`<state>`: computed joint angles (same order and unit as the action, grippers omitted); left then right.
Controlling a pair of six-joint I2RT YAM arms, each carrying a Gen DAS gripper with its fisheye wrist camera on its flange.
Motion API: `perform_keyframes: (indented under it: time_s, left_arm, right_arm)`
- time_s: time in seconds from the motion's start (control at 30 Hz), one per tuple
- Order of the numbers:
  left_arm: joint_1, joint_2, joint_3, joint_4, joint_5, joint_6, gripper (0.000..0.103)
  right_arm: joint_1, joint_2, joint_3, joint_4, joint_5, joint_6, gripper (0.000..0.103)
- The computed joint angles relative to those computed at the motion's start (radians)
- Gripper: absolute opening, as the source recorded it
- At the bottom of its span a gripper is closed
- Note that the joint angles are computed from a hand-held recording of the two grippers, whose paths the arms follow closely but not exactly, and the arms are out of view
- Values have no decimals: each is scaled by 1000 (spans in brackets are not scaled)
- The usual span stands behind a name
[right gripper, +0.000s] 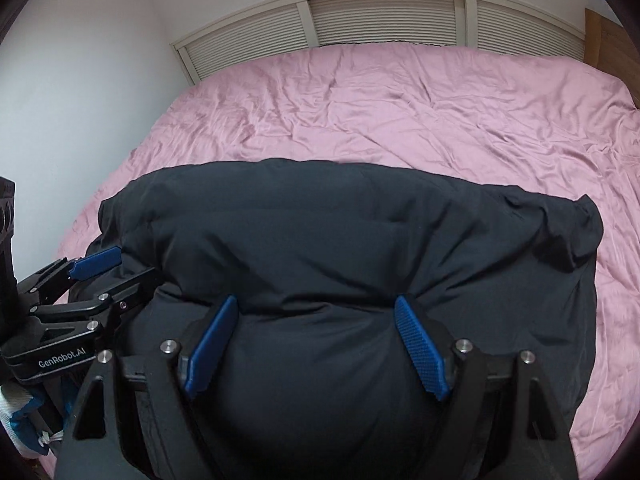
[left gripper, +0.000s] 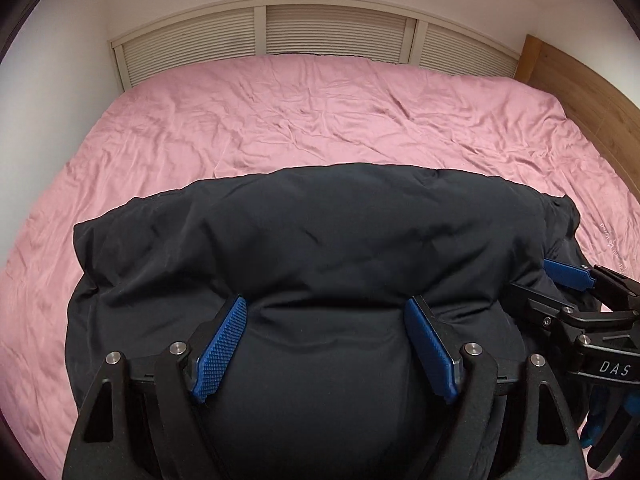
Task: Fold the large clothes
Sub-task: 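Open both grippers and press the folded jacket flat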
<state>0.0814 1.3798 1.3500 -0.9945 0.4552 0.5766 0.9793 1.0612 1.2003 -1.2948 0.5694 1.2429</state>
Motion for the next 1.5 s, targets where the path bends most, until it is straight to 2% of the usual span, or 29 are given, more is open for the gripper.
perform_keyframes:
  time_s: [0.1, 0.27, 0.43, 0.73, 0.87, 1.1, 1.33, 1.43, 1.5]
  left_arm:
    - [-70, 97, 39, 51, -71, -75, 86]
    - [-137, 229, 95, 118, -151, -161, 92]
    - [-184, 346, 160, 137, -210, -212, 96]
    - [-242, 496, 266, 135, -289, -257, 102]
    - [-246, 557, 363, 56, -295, -257, 102]
    - [-157, 675, 645, -166, -199, -243, 102]
    - [-53, 819, 909, -304, -331, -228, 102]
    - [0, 822, 939, -283, -400, -196, 102]
    - [43, 827, 978, -288, -420, -186, 101]
  right_arm:
    - [-168, -21, -70, 107, -83, -155, 81]
    - [-410, -11, -156, 265, -229, -333, 81]
    - [-557, 49, -200, 375, -315, -431, 81]
    - [-699, 160, -243, 515, -413, -518, 83]
    - [-756, 201, -212, 507, -472, -549, 83]
    - [-898, 148, -168, 428, -532, -588, 81]
    - [-1117, 72, -179, 284, -520, -709, 81]
    - [-1203, 51, -159, 200, -492, -774, 81]
    - [-1270, -1, -161, 165, -509, -816, 81]
